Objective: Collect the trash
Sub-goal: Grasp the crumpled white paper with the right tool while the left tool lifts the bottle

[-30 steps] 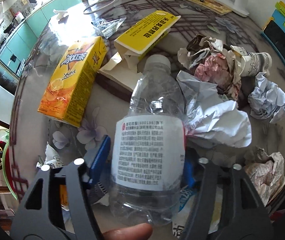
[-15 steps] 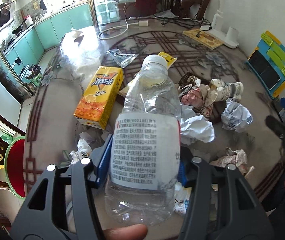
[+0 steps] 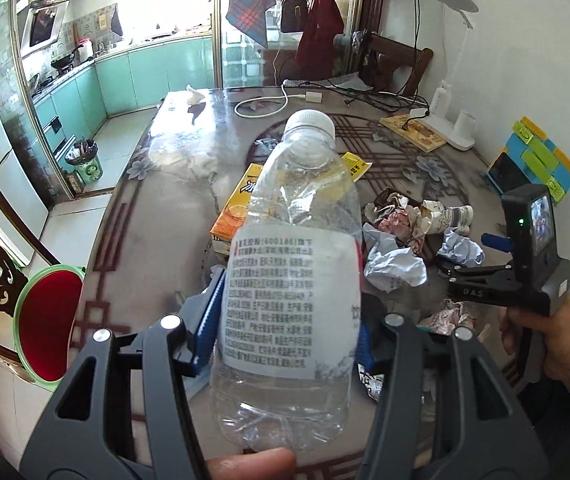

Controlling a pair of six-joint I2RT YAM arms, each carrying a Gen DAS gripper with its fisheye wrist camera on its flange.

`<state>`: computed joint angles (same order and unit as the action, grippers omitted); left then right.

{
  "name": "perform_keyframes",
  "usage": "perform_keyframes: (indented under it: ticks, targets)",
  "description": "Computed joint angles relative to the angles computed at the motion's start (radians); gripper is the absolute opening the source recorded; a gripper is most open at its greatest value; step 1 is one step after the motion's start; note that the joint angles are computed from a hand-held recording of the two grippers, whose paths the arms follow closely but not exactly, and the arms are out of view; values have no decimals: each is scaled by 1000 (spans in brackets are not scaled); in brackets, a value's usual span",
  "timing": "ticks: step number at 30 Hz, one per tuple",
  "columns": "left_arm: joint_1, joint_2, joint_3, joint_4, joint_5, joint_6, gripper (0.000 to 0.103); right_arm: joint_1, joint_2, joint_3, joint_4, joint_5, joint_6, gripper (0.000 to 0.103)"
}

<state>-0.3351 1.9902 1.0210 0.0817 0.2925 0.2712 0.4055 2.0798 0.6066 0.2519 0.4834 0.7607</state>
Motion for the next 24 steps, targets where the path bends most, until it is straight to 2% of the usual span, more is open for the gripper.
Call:
perform_keyframes:
  ticks: [4,6,7,9,11,13,17,20,24]
  targets:
    - [19,20,11,-5,7,1,53,-22,37,14,19,-9,6,96]
    - [17,29,10,12,-3,-3,53,-30,45,22,15,-13,5,93]
    - [15,31,7,21,-7,-6,53,-34,50,24,17,-18,6,91]
    - [19,34,1,31,-3,-7,53,-44,64,29,25,-41,6,77]
    - [21,33,-9,48,-9,-4,53,-49,67,12,65,-59,10,75]
    - [21,29,-23,67,-14,-4,53,-43,54,6,59,-59,11,63]
    - [28,13,-34,79,-14,-10,53,-22,2,-21,46,-44,26,56]
    - [43,-8,-37,78,-12,-13,53,22,-80,-35,-10,-2,42,54]
    - [83,-51,-36,77,0,-17,53,141,-215,14,-185,117,35,54]
